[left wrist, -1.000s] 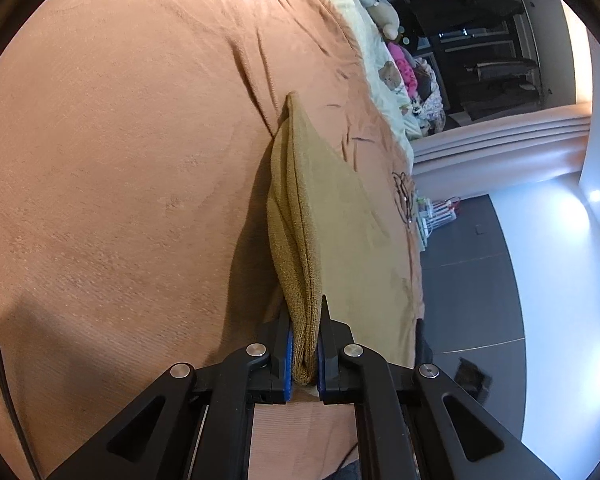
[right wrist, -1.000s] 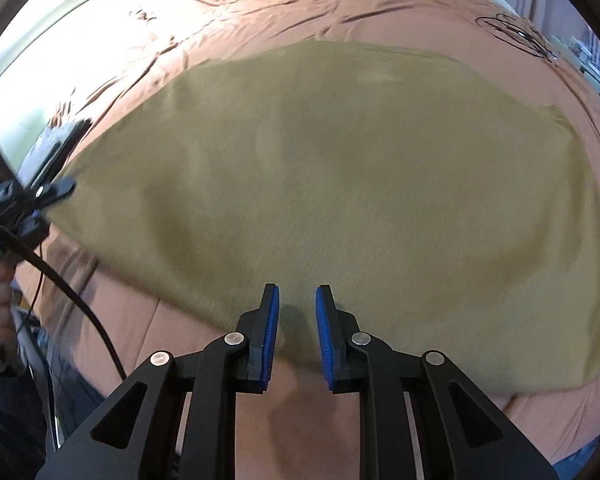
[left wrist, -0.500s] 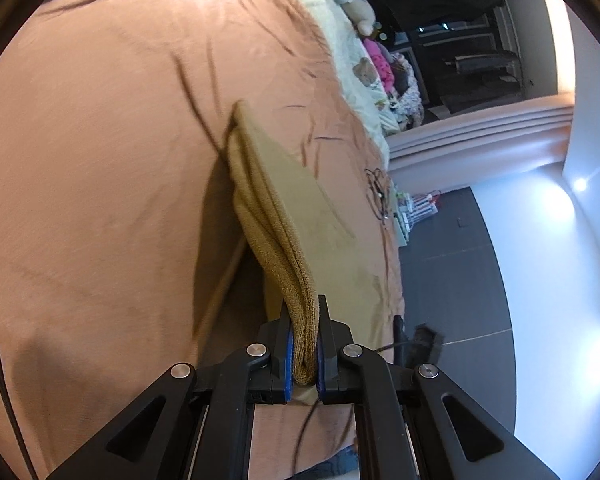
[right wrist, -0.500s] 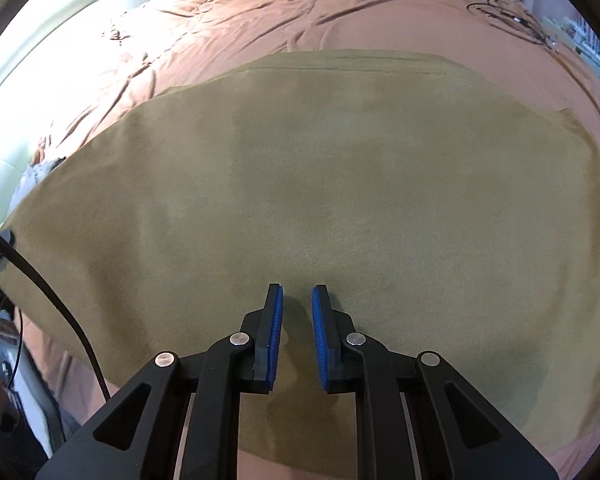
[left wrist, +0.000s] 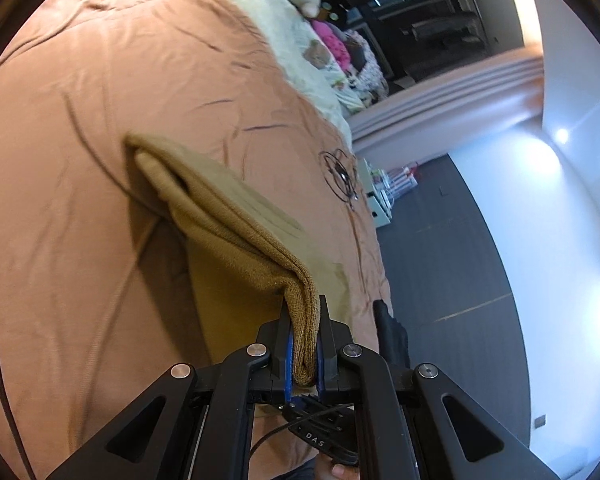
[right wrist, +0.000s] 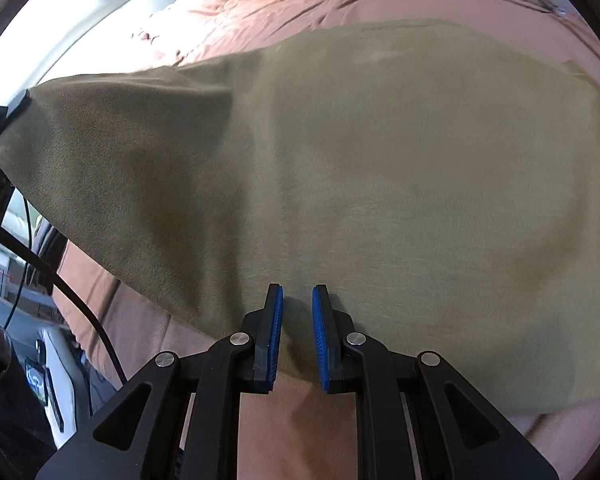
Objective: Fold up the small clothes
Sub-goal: 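Lift the edge with the left tool and fold it over the shirt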
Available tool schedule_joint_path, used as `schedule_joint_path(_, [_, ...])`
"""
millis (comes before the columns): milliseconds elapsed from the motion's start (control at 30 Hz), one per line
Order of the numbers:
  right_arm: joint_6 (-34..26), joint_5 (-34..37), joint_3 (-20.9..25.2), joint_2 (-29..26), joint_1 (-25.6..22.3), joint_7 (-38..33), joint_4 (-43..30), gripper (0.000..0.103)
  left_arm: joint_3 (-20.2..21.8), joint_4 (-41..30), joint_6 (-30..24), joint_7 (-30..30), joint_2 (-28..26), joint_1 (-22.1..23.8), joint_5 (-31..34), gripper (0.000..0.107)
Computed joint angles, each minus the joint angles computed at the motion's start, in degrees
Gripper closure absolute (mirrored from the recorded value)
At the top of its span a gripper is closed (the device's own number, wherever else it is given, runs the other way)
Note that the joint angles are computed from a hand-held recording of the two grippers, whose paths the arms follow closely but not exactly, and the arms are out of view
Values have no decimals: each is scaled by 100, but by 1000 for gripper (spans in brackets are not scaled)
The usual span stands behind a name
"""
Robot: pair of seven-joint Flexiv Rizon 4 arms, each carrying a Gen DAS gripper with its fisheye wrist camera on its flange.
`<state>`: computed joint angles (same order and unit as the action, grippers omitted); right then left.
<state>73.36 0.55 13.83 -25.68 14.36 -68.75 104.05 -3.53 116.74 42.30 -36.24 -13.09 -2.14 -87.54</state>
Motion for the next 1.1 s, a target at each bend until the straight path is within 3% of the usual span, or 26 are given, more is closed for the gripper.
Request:
schedule_joint_path(200, [605,101,61,424,-191,-241,614,86,-176,-266,192,-105,-60,-246,259,99])
schedule_joint_path(233, [745,145,86,563,-240,-282,797,73,-203,-302,213,-115,-76,-284,297,99])
schedule_joint_path(267, [891,162,81,628,-254,-298,910,51,-230,-329,224,-116,-89,-323,343,99])
schedule_joint_path(333, [1313,20,-132,822,-140,-153,1253,36,-303,-413,266,-145,-138,-426,478,99])
schedule_joint_path(400, [1598,-102,-245,980,-100,-27,1559,36,-355,-457,295,-164,-175,-505,565,99])
schedule_joint_path(567, [2049,94,67,1287,-583,-60,2089,36,-525,-690,327,-316,-336,-707,938,99])
schedule_joint_path(667, [2276,3,-105,1521,-526,198,2446,36,-630,-828,308,-392,-458,-812,1171,99])
schedule_joint_path(733, [2368,170,88,1647,-772,149,2624,36,-707,-937,342,-481,-584,-916,1416,99])
schedule_joint_path(833, [2504,117,-55,1826,-680,380,2934,36,-808,-1066,411,-662,-745,-1039,1763,99])
schedule_joint_path(933, [2404,321,191,2082,-940,297,3135,36,-934,-1234,429,-896,-958,-1157,2134,99])
schedule_joint_path(1033, [2397,498,152,2229,-874,292,3284,36,-1017,-1270,496,-1049,-1072,-1217,2318,98])
schedule_joint_path(1100, [2187,924,238,2389,-918,-35,3213,36,-1030,-1304,597,-1223,-1141,-1288,2579,93])
